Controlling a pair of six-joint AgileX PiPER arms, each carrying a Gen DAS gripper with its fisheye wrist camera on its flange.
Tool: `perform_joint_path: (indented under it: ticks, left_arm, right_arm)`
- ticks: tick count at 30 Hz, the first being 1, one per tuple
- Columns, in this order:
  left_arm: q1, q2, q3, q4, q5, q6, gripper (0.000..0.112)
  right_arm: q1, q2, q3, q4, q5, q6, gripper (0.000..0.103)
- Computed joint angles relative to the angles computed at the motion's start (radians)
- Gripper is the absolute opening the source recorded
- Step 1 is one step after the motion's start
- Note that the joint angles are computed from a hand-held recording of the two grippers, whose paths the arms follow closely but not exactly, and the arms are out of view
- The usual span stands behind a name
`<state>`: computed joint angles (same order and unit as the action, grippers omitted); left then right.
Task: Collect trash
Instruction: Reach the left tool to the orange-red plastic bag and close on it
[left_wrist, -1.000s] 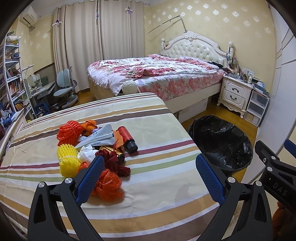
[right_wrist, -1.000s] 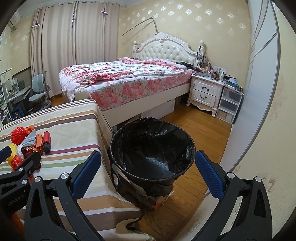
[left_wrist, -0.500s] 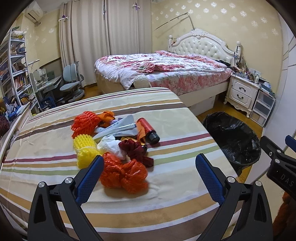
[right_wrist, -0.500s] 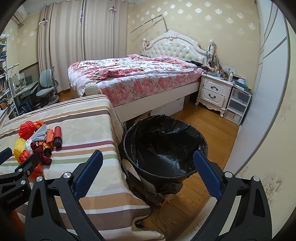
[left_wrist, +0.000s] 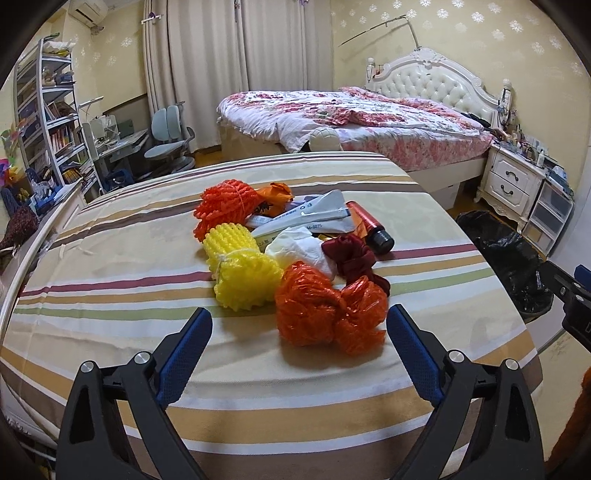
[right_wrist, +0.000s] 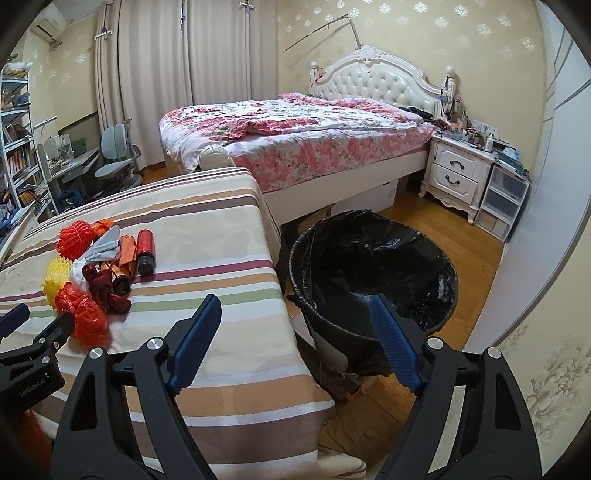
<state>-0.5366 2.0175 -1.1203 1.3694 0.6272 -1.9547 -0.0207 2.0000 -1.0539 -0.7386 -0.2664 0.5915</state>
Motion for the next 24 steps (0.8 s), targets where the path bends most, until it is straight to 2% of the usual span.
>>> perform_joint_path:
  ticks: [1,2,5,10,13,19,24]
  left_arm:
    - [0.015,-0.005,0.010,0.016,-0.018,-0.015,0.080]
    - [0.027,-0.017,0.027,0.033,-0.045,-0.036,0.078]
    - [0.049,-0.035,0.065,0.060,-0.061,-0.081,0.078]
    - [0.060,-0.038,0.065,0.043,-0.075,-0.067,0.078]
    - [0.056,-0.032,0.046,0.038,-0.089,-0.050,0.078]
    - [0.019,0.029,-0.030,0.031,-0.027,0.006,0.082]
    - [0.011,0.074,-0.100,-0.022,0.001,0.089,0.084]
  right_arm:
    - [-0.001,0.002,-0.002,-0.019,0.000,0.019,0.081]
    - [0.000,0.004,-0.005,-0.028,0.001,0.028,0.081]
    - [0.000,0.008,-0.011,-0.059,0.005,0.059,0.081]
    - [0.002,0.021,-0.026,-0.134,0.014,0.133,0.081]
    - [0.006,0.016,-0.018,-0.108,0.013,0.104,0.081]
    - [0.006,0.013,-0.011,-0.076,0.009,0.069,0.081]
    - [-0.003,0.019,-0.018,-0.127,0.010,0.122,0.081]
